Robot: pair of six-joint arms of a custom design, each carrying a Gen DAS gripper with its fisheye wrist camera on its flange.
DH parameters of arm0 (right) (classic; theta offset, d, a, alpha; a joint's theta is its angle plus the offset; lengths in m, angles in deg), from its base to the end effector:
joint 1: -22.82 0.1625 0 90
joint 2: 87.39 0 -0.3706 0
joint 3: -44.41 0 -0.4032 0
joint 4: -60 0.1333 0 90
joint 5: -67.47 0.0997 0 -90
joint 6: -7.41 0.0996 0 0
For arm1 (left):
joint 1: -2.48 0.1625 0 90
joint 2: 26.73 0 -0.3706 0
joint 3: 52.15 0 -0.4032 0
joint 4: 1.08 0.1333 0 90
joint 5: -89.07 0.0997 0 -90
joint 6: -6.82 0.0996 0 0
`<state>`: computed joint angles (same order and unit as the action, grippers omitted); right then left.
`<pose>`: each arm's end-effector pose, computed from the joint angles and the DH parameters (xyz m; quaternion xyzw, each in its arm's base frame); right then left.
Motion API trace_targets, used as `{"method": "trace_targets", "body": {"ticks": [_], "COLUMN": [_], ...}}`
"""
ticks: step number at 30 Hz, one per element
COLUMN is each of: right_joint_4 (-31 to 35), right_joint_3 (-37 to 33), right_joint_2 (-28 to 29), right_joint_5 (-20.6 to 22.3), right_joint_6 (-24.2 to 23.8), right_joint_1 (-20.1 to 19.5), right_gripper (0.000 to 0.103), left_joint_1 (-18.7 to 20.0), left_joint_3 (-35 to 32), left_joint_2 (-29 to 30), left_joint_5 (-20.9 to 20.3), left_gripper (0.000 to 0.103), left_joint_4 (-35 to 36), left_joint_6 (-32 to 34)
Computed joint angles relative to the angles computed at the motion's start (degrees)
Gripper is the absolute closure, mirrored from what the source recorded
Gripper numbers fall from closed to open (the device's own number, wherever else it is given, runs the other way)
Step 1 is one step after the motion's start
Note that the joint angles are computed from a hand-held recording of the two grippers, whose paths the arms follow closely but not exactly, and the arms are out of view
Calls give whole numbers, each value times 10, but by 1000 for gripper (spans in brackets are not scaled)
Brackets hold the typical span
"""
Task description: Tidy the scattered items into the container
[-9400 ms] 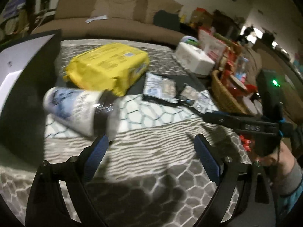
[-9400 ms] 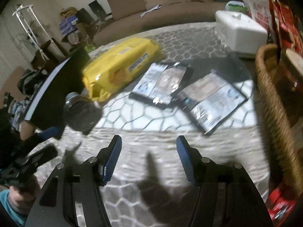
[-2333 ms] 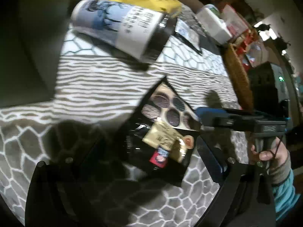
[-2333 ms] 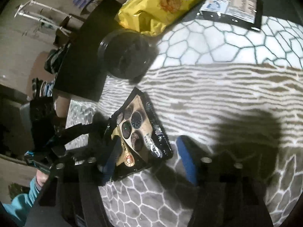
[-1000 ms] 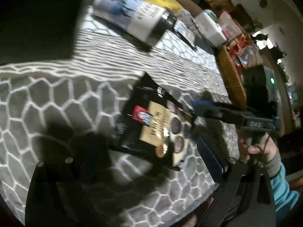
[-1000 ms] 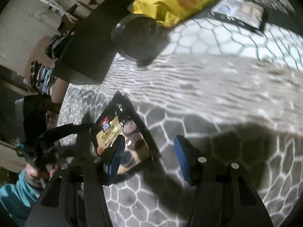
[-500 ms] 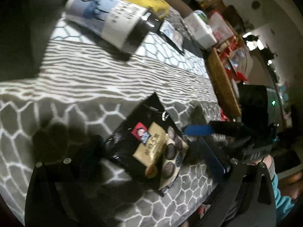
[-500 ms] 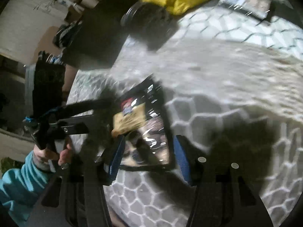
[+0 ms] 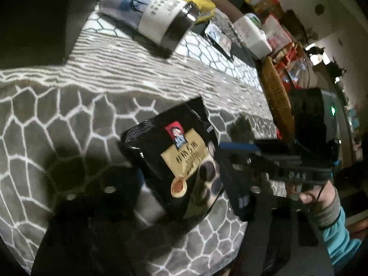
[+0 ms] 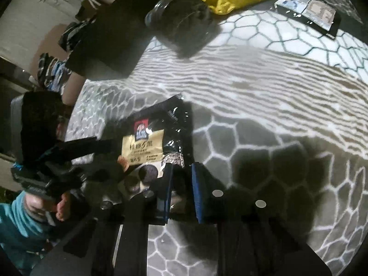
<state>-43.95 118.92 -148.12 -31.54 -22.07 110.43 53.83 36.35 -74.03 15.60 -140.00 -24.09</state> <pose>0.0895 -0.6771 0.2917 0.2334 -0.9692 -0.0201 0.0759 -0.2899 -0.6213 0.0881 0.0570 0.9858 -0.1365 0.0798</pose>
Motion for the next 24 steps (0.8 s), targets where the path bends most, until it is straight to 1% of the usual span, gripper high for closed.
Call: {"method": "trace_targets", "body": {"ticks": [2,4,5,6,7,8,9,10,11,13,14,15,16,19,20,21,24], "right_joint_4": [7,11,14,14,16,16,17,17,16,16,16,21,24,23,26,28,14], "right_joint_3": [0,-1,-1,-1,-2,-3,-5,-6,-5,-4,-3,-4,-6,-1,-2,-3,-2], "right_joint_2": [-1,-2,-2,-2,0,1,1,2,2,0,0,-1,-1,-3,-3,-3,-3], "right_joint_5": [3,5,5,2,-2,-1,-1,-1,-1,1,1,9,15,27,33,38,37], "right_joint_6": [4,4,3,0,3,6,7,6,5,4,3,2,2,-3,-2,-2,6], "right_joint_1": [-2,-2,-1,0,1,0,0,1,1,1,1,0,-1,0,1,1,6], "right_gripper": [88,88,88,87,87,87,87,87,87,86,86,86,86,86,86,86,85], "left_joint_1": [5,4,3,4,1,-2,-2,-2,-4,-12,-13,-12,-10,-11,-11,-8,-6], "left_joint_3": [4,1,-2,-11,-10,-9,-9,-7,-5,-9,-10,-11,-12,-16,-16,-16,-13], "left_joint_2": [-1,1,4,9,9,7,7,6,6,10,10,9,9,7,6,4,-4], "left_joint_5": [-6,2,6,9,13,21,11,4,9,33,36,30,22,18,11,-10,-33], "left_gripper": [59,59,59,59,56,50,38,34,35,49,67,81,81,81,81,83,83], "left_joint_4": [-22,-23,-18,7,8,13,13,9,9,21,23,20,17,14,8,0,-24], "left_joint_6": [5,15,18,21,24,13,6,7,11,25,29,31,34,43,45,48,52]}}
